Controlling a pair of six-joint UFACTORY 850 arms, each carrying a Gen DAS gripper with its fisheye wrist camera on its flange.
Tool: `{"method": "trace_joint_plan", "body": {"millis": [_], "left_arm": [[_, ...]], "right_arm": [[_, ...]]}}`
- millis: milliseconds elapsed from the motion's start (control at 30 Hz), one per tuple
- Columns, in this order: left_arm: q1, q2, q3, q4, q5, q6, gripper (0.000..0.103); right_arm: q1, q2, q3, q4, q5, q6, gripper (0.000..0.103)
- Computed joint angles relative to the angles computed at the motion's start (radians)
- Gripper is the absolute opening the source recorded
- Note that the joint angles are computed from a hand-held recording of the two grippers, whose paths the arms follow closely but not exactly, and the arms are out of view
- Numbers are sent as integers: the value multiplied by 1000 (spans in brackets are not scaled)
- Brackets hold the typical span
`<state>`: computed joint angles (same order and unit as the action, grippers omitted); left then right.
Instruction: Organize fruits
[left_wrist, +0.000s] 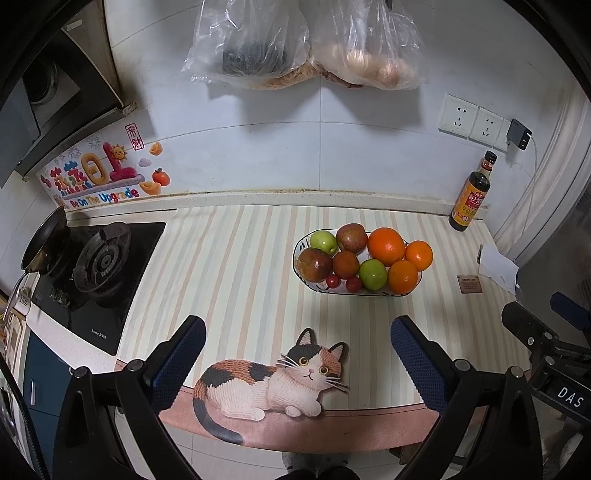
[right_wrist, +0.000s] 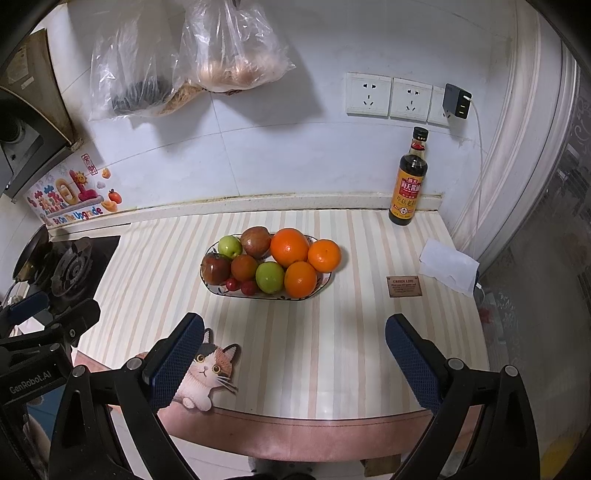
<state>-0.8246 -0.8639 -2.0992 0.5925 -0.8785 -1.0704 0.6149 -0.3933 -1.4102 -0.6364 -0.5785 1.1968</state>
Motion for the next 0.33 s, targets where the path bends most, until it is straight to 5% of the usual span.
{"method": "trace_joint_plan", "body": {"millis": [333], "left_arm": [[-1,18,25,10,9,-3,103]], "right_arm": [[2,0,-2,19,1,-26,101]]}}
